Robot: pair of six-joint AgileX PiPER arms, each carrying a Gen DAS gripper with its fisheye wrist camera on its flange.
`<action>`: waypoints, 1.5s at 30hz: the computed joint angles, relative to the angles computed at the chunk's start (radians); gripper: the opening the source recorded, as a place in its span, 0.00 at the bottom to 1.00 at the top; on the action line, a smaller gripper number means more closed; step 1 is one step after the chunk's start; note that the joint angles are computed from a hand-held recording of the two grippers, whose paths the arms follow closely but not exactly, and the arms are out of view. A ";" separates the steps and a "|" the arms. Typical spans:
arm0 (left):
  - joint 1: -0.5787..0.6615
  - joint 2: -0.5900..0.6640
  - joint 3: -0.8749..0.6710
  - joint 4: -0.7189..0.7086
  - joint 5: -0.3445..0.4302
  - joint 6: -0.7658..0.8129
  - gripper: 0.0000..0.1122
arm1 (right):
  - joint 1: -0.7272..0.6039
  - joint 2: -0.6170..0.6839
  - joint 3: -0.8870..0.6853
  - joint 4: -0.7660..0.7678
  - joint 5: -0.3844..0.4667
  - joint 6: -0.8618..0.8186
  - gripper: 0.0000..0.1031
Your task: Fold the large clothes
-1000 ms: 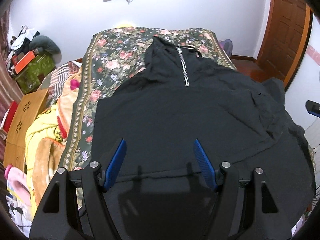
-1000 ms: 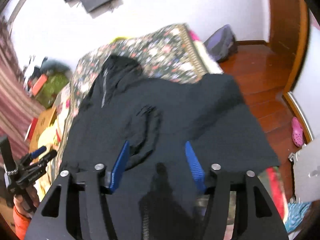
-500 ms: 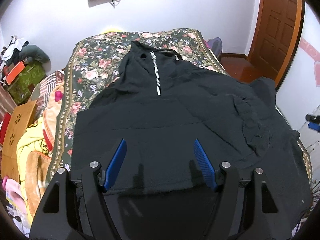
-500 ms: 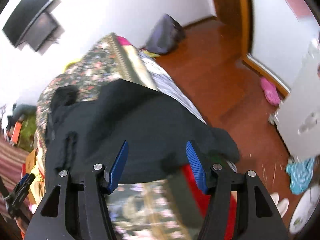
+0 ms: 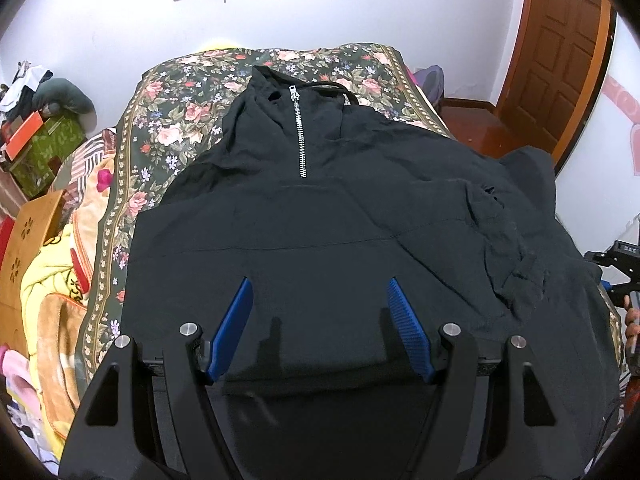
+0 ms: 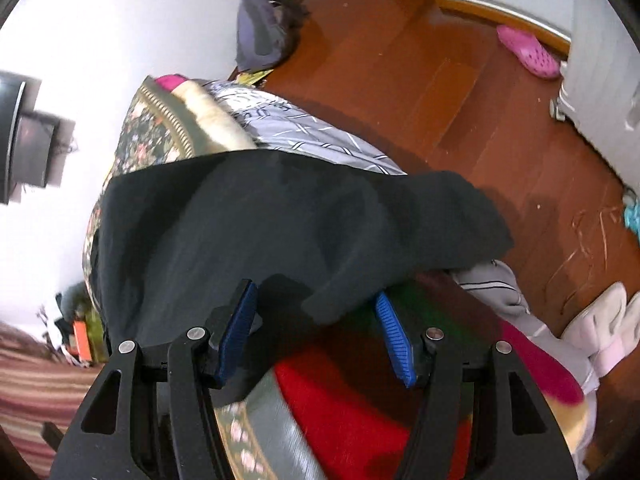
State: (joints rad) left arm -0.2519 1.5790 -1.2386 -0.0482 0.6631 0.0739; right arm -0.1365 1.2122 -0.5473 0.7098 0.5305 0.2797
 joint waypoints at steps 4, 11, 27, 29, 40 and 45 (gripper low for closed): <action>0.005 -0.010 0.006 -0.001 -0.001 0.005 0.61 | 0.056 0.024 -0.043 -0.188 -0.027 0.189 0.37; 0.035 -0.050 0.033 -0.005 -0.012 0.031 0.61 | 0.195 -0.019 -0.201 -0.676 0.064 0.608 0.13; 0.172 -0.136 0.089 -0.172 -0.018 0.228 0.61 | 0.828 0.102 -0.832 -1.305 0.326 0.887 0.09; 0.193 -0.149 0.098 -0.185 -0.018 0.255 0.61 | 0.879 0.161 -0.868 -1.314 0.307 0.887 0.09; 0.368 -0.192 0.158 -0.338 0.018 0.447 0.61 | 0.996 0.596 -1.096 -1.010 0.259 0.598 0.08; 0.413 -0.187 0.176 -0.364 0.036 0.489 0.61 | 1.018 0.685 -1.135 -0.926 0.339 0.509 0.11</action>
